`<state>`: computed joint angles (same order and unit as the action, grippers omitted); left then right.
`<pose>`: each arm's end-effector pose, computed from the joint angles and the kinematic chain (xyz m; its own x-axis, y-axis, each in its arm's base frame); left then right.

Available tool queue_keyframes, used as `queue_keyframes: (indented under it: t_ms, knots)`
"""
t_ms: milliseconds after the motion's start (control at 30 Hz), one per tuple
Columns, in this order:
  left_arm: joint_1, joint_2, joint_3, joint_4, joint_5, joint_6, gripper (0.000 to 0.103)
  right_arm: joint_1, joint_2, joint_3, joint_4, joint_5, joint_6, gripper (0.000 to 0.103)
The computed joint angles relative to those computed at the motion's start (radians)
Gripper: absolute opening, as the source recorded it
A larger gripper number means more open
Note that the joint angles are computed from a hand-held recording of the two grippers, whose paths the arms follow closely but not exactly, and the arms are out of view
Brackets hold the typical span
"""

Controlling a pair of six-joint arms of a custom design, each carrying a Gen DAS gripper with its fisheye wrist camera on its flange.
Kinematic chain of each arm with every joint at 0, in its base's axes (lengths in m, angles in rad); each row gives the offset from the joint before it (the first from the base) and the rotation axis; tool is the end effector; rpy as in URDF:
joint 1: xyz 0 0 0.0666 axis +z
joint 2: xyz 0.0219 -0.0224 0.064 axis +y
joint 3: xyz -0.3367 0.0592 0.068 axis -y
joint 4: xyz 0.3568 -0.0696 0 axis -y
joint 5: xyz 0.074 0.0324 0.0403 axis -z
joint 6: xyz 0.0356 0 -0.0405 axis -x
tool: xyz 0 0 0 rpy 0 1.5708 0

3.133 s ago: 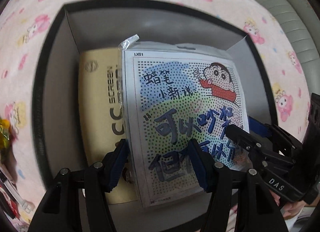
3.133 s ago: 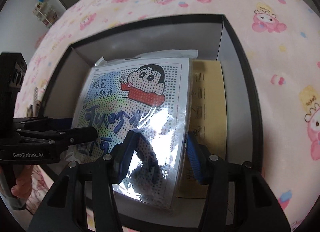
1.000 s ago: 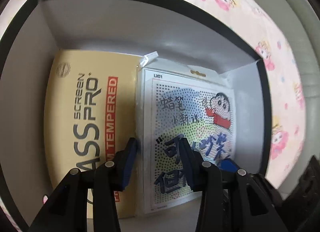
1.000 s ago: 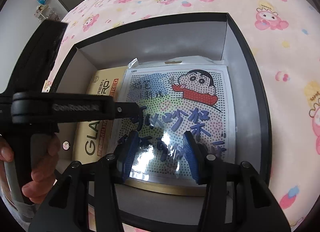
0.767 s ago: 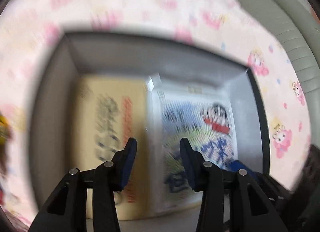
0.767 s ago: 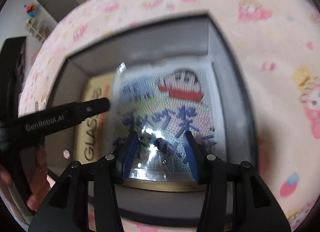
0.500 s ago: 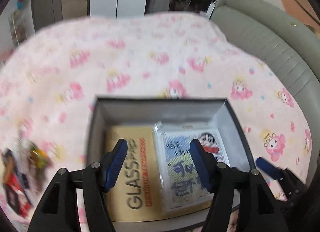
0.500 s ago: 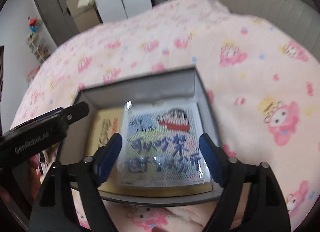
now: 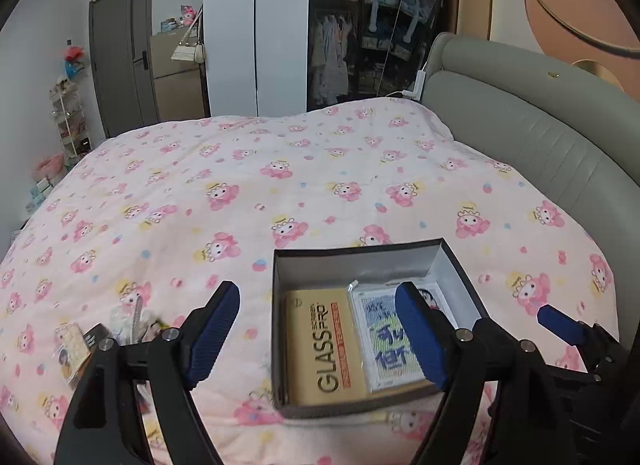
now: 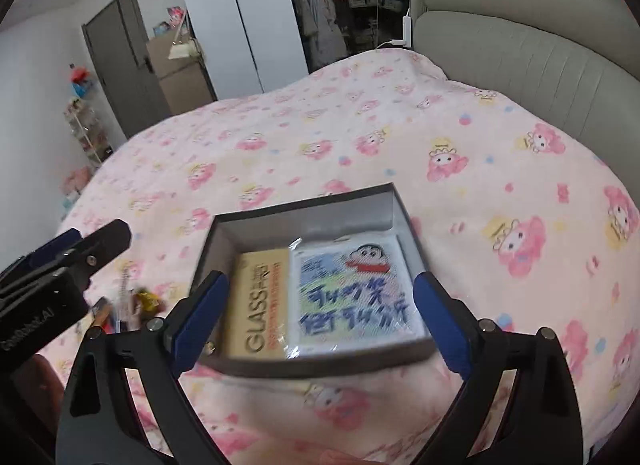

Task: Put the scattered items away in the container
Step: 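Open the left gripper and withdraw both tools from the box, then move the left gripper to the black Smart Devil box in the pile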

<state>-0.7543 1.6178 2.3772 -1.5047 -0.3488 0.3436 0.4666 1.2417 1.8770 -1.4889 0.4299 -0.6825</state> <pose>0.3311 -0.2950 0.6364 -0.6205 0.1486 -0.7700 0.2671 0.9632 -0.0293 0.3055 0.1368 0.6026 -0.6259 0.3267 -0.7082 0.2971 0.9395 0.1708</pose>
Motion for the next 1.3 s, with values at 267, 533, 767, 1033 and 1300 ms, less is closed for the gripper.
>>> queue_keyframes:
  t_ms: [267,533,767,1033,1300]
  knots:
    - [-0.008,-0.139,-0.149,0.050,-0.021,-0.006,0.079,0.167,-0.041,0.025,-0.050,0.136,-0.054,0.095]
    - [-0.046,-0.234,-0.254,0.033,-0.104,-0.023,0.079,0.304,-0.054,0.024,-0.095,0.221,-0.111,0.095]
    - [-0.029,-0.284,-0.313,0.021,-0.122,-0.003,0.079,0.334,-0.039,0.022,-0.073,0.188,-0.106,0.095]
    - [0.040,-0.396,-0.437,0.018,-0.134,-0.008,0.079,0.373,0.037,0.068,-0.033,0.102,-0.035,0.095]
    - [0.247,-0.507,-0.568,-0.023,-0.066,0.000,0.079,0.415,0.207,0.190,0.014,-0.050,0.048,0.093]
